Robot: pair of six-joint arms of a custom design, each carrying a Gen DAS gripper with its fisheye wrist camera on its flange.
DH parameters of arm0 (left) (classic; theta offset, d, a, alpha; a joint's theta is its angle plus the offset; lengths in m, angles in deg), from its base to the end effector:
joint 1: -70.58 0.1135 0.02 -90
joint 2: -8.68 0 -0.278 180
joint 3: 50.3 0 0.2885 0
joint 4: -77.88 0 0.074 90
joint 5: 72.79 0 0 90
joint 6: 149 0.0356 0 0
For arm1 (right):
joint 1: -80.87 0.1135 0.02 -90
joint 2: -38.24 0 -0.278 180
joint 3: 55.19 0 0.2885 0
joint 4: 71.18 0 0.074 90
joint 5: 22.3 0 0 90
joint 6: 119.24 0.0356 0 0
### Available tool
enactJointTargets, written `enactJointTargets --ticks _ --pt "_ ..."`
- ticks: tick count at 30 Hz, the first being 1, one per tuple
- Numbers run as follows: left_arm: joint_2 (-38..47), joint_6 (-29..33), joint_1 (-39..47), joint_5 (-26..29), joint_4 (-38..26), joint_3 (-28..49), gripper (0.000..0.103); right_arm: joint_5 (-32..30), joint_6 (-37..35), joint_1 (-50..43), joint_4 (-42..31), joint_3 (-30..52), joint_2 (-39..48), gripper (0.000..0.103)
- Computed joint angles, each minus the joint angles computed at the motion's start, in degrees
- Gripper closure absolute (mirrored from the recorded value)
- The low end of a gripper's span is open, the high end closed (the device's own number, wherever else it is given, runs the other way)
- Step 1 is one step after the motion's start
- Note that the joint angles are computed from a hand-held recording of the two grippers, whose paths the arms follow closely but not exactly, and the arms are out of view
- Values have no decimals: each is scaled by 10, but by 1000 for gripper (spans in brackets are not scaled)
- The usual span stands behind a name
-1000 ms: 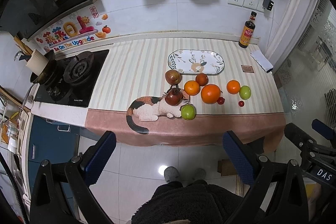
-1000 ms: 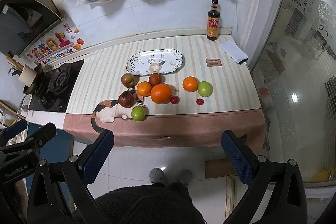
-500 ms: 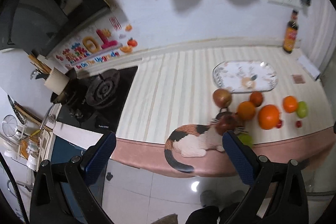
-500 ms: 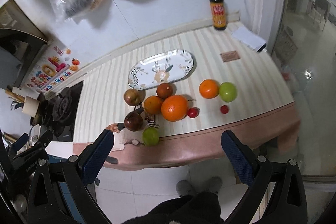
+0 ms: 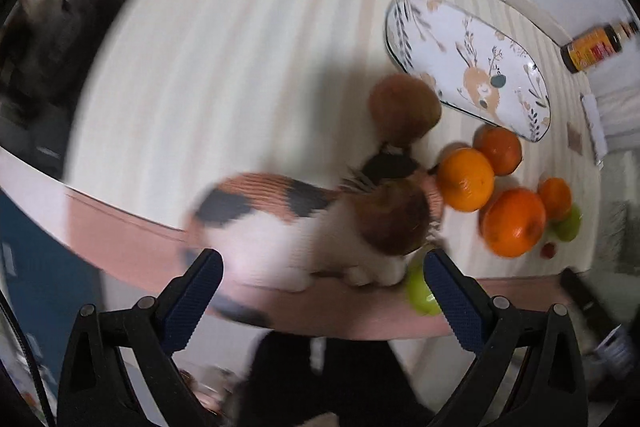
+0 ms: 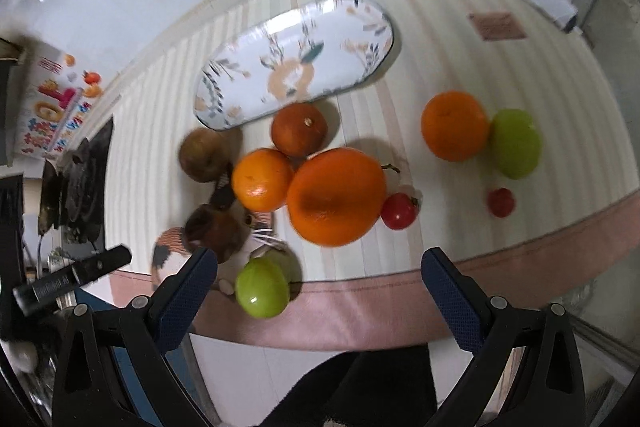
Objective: Organize fruits
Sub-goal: 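Grasp the brown apple with the left tool while the right tool grasps a large orange, then carry the apple in the left tool while the right tool carries the orange onto the plate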
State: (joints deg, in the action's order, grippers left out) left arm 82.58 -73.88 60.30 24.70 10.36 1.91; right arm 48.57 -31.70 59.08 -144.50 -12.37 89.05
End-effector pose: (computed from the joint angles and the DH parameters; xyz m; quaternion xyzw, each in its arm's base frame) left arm 0.2082 -0.0425 0.1647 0.0396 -0.9971 0.0652 0.0075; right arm 0.1402 -0.0435 0.1825 0.1527 0.9714 0.1463 0.1078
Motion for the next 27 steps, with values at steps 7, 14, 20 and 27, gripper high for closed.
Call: enactJointTargets --ticks 7,14,20,27 --pt "198 -41 -24 103 85 33 1 -9 -6 16 118 -8 176 0" --pt "281 -67 -55 116 125 59 18 -23 10 45 179 4 286 0" --pt "272 -73 -81 83 118 74 38 4 43 113 223 13 319 0" --pt "252 -82 -95 67 108 79 38 71 53 168 257 20 342 17"
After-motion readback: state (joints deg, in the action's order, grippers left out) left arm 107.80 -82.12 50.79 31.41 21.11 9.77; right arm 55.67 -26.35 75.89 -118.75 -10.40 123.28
